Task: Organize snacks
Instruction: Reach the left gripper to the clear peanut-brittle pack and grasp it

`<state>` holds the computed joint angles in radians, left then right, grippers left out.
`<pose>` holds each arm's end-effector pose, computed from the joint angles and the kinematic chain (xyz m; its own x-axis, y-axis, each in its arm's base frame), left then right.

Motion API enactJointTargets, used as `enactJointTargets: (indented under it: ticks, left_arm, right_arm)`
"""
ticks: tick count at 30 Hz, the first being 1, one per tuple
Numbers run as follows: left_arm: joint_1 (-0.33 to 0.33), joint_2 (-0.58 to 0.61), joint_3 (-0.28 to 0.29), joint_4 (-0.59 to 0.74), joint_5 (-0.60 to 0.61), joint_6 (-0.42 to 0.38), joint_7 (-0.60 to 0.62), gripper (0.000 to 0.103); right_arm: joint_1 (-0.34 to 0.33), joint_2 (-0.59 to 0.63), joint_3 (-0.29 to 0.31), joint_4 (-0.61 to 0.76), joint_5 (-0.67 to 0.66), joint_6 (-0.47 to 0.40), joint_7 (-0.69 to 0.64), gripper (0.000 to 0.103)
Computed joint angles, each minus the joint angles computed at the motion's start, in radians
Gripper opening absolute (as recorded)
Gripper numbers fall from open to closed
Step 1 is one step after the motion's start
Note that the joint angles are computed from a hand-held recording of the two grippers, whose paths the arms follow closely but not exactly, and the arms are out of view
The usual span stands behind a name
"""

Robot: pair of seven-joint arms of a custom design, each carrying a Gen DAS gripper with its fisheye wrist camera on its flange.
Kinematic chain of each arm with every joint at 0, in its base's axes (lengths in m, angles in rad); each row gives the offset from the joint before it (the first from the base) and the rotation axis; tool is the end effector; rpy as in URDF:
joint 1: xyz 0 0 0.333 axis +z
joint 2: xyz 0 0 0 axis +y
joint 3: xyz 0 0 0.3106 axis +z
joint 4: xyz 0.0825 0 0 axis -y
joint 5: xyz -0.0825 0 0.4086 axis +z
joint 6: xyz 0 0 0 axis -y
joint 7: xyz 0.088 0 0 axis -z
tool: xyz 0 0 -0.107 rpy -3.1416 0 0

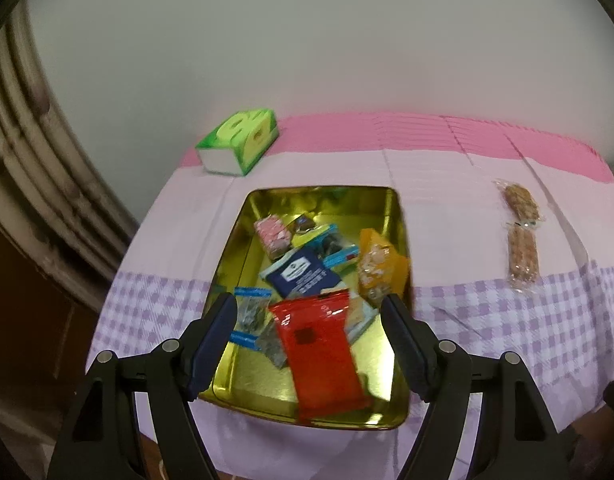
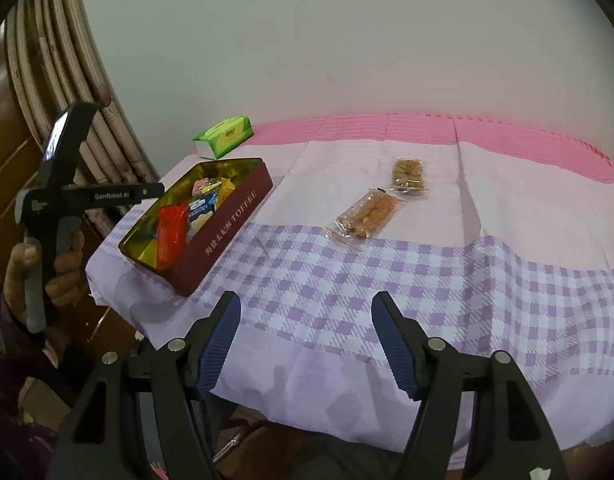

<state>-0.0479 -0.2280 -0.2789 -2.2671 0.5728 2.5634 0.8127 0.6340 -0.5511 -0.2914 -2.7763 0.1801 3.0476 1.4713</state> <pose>0.5089 -0.1874 0.4872 0.0685 -0.9864 -0.1494 -0.7858 0.0389 -0.6172 0.4022 0.1302 0.4369 0.3250 -0.9202 -0.2182 -0.7115 -0.0859 -0.6974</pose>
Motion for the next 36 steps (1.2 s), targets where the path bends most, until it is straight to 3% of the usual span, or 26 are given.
enactJointTargets:
  ticks: [10, 17, 26, 36]
  left_arm:
    - [-0.1, 0.16, -0.007, 0.177, 0.006, -0.076, 0.08, 0.076]
    - [-0.2, 0.34, 0.031, 0.349, -0.186, -0.093, 0.318, 0.076]
    - [-0.269, 0.609, 0.06, 0.664, -0.43, -0.224, 0.569, 0.076]
    - [-0.335, 0.828, 0.107, 0.941, -0.48, -0.37, 0.626, 0.075]
  right_arm:
    - [0.079, -0.018, -0.18, -0.024, 0.071, 0.03, -0.1, 0.069]
    - [0.092, -0.038, -0.267, -0.032, 0.106, 0.033, -0.146, 0.069]
    - [0.149, -0.037, -0.381, -0.022, 0.18, 0.028, -0.218, 0.069]
    - [0.196, -0.032, -0.461, 0.003, 0.258, 0.001, -0.3, 0.07]
